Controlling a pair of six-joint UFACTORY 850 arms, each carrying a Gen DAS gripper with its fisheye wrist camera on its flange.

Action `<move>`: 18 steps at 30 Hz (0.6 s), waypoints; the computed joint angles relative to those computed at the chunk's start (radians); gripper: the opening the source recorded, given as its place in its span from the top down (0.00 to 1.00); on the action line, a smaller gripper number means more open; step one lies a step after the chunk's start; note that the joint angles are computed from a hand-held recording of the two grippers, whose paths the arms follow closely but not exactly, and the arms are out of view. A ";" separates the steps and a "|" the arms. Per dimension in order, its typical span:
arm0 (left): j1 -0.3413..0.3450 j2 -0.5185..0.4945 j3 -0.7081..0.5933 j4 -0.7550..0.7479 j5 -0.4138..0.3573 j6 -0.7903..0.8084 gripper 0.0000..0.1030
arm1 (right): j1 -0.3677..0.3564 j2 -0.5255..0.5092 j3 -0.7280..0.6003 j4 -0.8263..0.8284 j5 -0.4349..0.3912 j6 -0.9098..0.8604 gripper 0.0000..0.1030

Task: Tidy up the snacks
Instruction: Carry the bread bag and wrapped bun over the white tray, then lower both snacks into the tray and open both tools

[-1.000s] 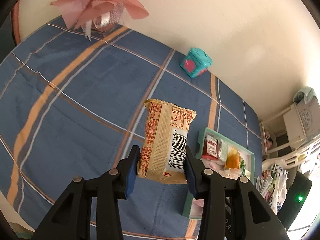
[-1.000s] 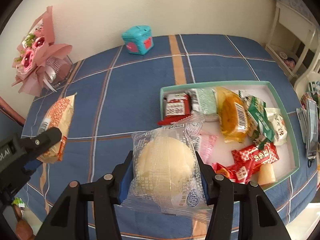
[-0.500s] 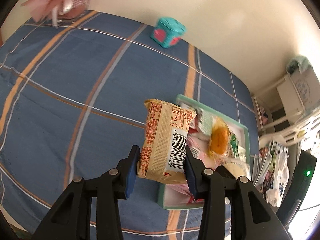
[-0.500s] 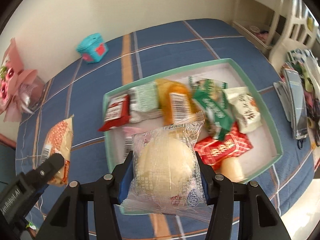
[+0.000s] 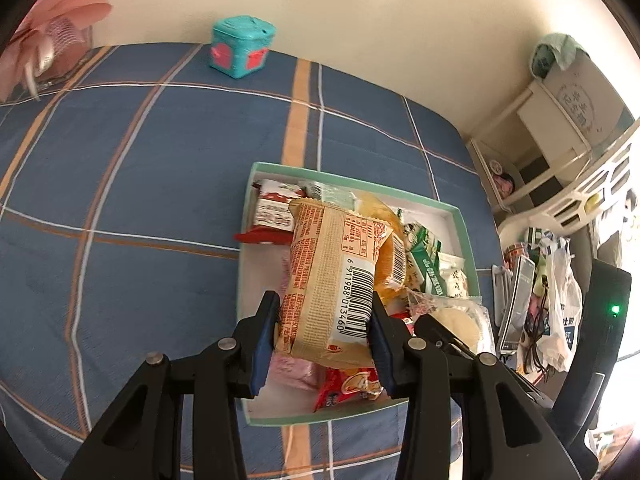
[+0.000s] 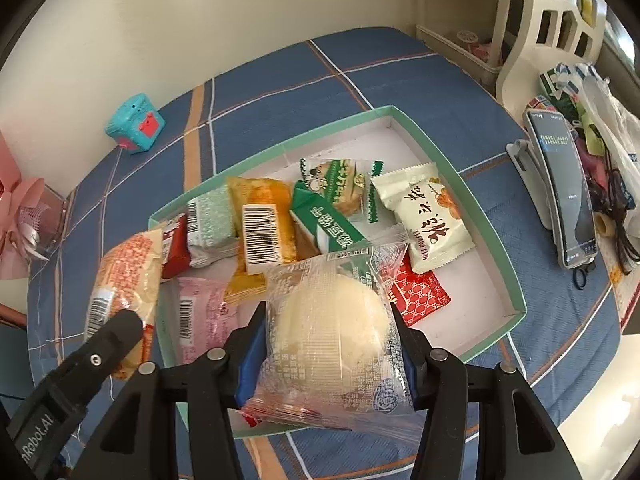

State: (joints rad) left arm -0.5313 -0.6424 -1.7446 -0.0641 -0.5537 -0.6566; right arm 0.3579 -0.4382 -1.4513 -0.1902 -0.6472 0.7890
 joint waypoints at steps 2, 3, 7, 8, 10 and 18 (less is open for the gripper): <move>-0.001 -0.021 -0.026 -0.013 -0.013 0.018 0.57 | -0.005 -0.006 -0.002 0.012 0.004 -0.011 0.44; -0.001 -0.030 -0.036 -0.018 -0.016 0.027 0.57 | -0.007 -0.009 -0.004 0.016 0.006 -0.015 0.44; 0.008 -0.060 -0.069 -0.055 -0.028 0.057 0.57 | -0.013 -0.018 -0.009 0.013 0.013 -0.016 0.44; 0.009 -0.065 -0.076 -0.058 -0.031 0.059 0.57 | -0.013 -0.019 -0.009 0.014 0.015 -0.017 0.44; 0.013 -0.084 -0.099 -0.063 -0.040 0.067 0.57 | -0.016 -0.022 -0.011 0.014 0.020 -0.019 0.44; 0.025 -0.129 -0.155 -0.100 -0.052 0.117 0.57 | -0.027 -0.041 -0.034 0.013 0.024 -0.022 0.44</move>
State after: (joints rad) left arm -0.5065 -0.7712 -1.8999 -0.1641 -0.6056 -0.5394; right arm 0.3308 -0.4791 -1.4854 -0.1776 -0.6236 0.7669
